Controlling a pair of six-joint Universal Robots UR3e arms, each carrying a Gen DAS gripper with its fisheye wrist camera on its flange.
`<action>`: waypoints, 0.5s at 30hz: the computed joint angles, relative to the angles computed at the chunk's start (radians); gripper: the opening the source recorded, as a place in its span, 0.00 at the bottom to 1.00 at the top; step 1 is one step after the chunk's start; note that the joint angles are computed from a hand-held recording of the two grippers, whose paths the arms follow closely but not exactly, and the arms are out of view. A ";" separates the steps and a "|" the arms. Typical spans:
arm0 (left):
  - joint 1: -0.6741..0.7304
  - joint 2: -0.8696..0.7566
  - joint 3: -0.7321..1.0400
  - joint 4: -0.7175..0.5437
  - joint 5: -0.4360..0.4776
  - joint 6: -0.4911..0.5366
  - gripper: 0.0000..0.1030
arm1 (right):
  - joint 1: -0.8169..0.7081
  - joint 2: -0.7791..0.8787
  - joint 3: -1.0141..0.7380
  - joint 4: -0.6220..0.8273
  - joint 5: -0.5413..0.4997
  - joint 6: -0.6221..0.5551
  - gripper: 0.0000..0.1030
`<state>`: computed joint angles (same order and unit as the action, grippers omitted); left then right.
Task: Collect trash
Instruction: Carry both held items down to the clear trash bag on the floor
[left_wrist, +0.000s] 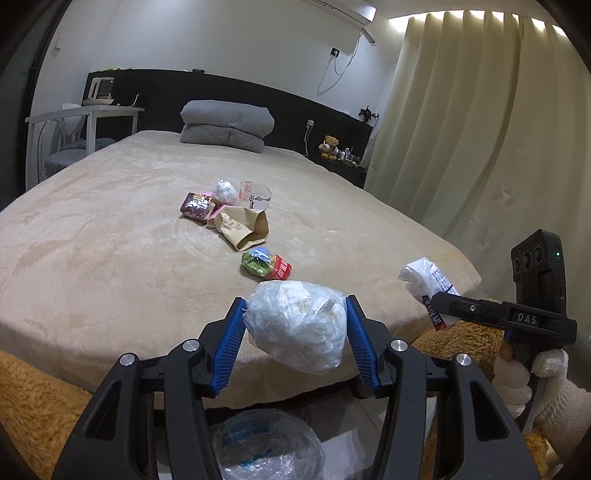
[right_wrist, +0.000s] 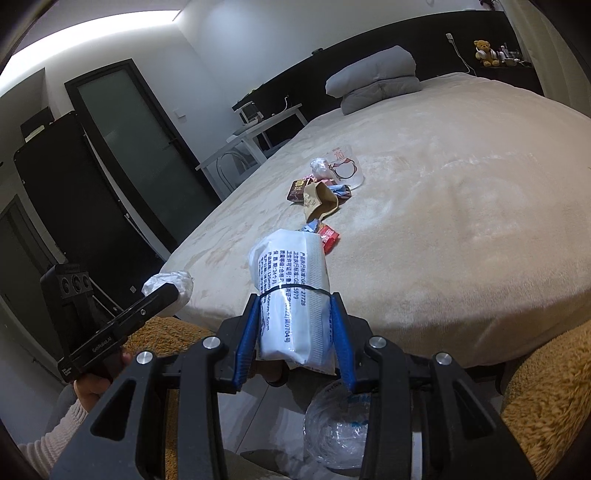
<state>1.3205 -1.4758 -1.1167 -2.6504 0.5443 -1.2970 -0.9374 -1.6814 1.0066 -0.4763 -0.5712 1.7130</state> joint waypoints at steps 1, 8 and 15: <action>0.016 0.000 0.006 -0.046 0.016 0.028 0.51 | -0.002 -0.013 0.010 0.006 -0.010 -0.013 0.37; 0.083 0.050 -0.055 -0.143 0.104 0.095 0.51 | 0.016 -0.090 0.096 0.007 -0.070 -0.053 0.37; -0.008 0.118 -0.215 0.135 0.179 -0.125 0.51 | 0.093 -0.111 0.192 -0.153 -0.134 0.078 0.37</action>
<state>1.3128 -1.3580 -1.3318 -2.5155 0.7233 -1.4219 -0.8441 -1.7923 1.1987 -0.6297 -0.7051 1.7915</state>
